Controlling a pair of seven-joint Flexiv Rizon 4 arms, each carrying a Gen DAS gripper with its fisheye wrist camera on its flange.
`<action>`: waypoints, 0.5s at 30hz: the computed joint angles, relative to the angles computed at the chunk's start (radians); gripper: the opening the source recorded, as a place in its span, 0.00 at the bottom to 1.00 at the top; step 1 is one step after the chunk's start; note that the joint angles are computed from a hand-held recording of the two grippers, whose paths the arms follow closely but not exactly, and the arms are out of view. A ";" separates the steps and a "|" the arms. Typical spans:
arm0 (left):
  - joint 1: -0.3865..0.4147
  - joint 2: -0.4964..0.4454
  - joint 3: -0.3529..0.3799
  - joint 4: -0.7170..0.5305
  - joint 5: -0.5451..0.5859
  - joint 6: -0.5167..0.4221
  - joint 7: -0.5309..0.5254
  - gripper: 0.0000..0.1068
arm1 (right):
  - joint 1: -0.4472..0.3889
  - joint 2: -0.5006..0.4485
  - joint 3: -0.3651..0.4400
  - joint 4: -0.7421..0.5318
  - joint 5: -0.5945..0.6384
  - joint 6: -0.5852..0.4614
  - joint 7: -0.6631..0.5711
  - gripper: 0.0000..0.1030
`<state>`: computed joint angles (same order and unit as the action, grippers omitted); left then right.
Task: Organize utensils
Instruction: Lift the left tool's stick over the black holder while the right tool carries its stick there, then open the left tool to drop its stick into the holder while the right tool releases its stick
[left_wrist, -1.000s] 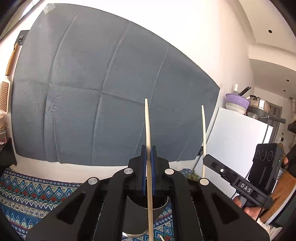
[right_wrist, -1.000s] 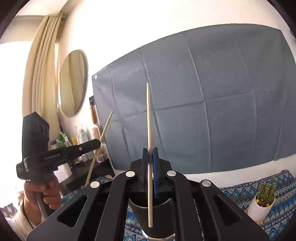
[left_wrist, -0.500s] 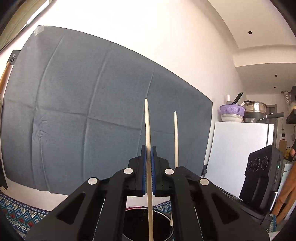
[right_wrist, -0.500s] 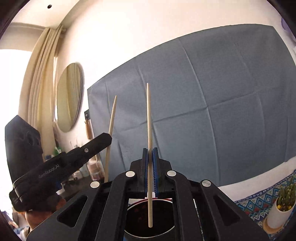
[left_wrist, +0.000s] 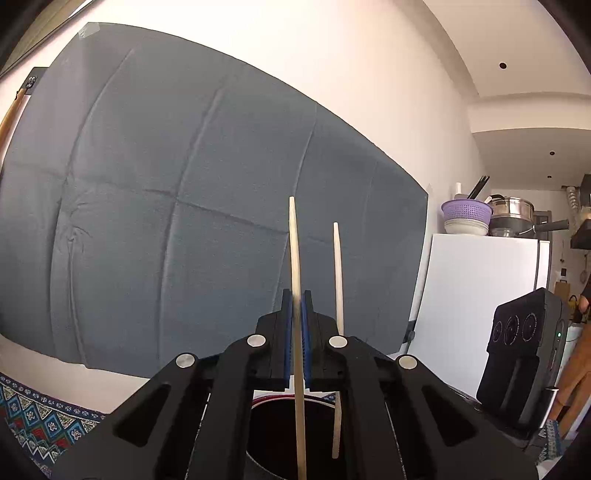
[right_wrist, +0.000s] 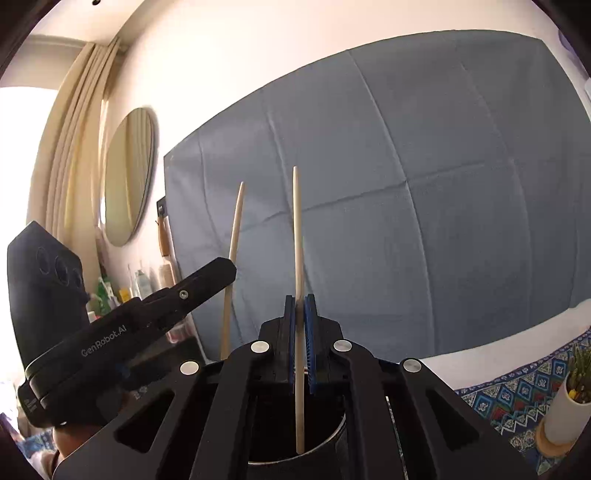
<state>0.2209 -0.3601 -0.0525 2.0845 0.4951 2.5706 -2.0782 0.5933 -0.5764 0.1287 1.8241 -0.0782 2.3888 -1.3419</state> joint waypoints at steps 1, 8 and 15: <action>-0.007 -0.006 0.005 0.003 -0.009 -0.001 0.017 0.04 | 0.000 -0.003 -0.002 0.000 0.000 -0.009 0.000 0.05; 0.025 -0.035 -0.009 -0.014 0.046 -0.037 0.005 0.05 | 0.001 -0.017 -0.010 0.014 -0.012 -0.027 -0.019 0.05; 0.055 -0.032 -0.020 -0.012 0.051 -0.093 -0.004 0.05 | 0.014 -0.002 -0.021 0.030 0.005 -0.050 -0.065 0.08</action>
